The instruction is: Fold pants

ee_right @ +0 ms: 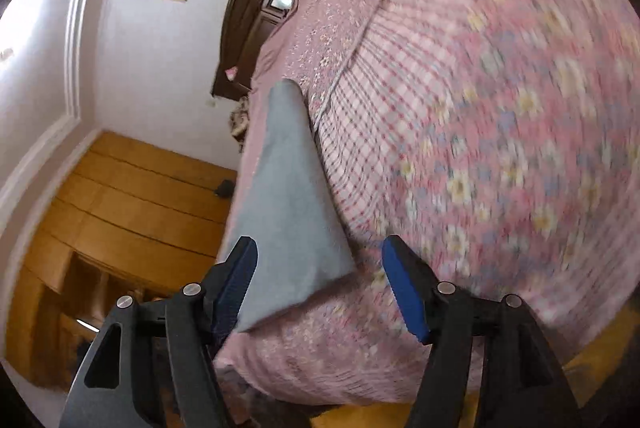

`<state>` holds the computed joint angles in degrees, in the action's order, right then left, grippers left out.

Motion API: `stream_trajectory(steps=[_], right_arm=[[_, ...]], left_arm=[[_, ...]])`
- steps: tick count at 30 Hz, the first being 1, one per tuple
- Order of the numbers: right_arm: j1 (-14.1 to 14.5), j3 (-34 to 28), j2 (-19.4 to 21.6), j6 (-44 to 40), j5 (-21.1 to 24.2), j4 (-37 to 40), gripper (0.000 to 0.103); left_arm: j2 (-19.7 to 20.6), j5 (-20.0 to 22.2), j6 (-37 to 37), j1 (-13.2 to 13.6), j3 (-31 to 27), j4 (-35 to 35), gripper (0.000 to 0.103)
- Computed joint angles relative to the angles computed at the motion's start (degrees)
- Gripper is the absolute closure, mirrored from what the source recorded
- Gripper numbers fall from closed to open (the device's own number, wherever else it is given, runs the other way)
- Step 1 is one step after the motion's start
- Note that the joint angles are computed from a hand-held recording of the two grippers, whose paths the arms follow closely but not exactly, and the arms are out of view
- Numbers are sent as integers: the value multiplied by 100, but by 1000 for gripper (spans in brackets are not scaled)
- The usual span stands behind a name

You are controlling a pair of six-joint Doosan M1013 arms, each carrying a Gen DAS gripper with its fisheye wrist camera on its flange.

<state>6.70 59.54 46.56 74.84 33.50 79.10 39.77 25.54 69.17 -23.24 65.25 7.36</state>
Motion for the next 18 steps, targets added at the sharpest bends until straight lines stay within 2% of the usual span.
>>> stream_trajectory(steps=[2, 3, 6, 9, 11, 13, 15, 18], right_arm=[[24, 255, -8, -816, 65, 1105, 37], [43, 392, -45, -1103, 60, 1429, 36], [161, 673, -135, -2138, -430, 2481, 36], [222, 594, -37, -2701, -528, 3215, 36], [273, 661, -57, -3367, -561, 3840, 36], [319, 711, -111, -3641, -654, 3913, 44], [351, 607, -116, -2945, -883, 3187, 81], [339, 442, -28, -2187, -911, 2714, 83]], left_arm=[[-4, -11, 38, 19, 2, -74, 46], [0, -8, 49, 24, -7, -99, 45], [10, 20, 79, 23, -33, -83, 42], [3, 24, 48, 9, -15, 61, 41], [1, 9, 77, 14, 0, 58, 41], [6, -5, 86, 18, 1, 39, 41], [4, -27, 109, 21, 18, 18, 41], [3, -16, 179, 31, 19, -61, 39]])
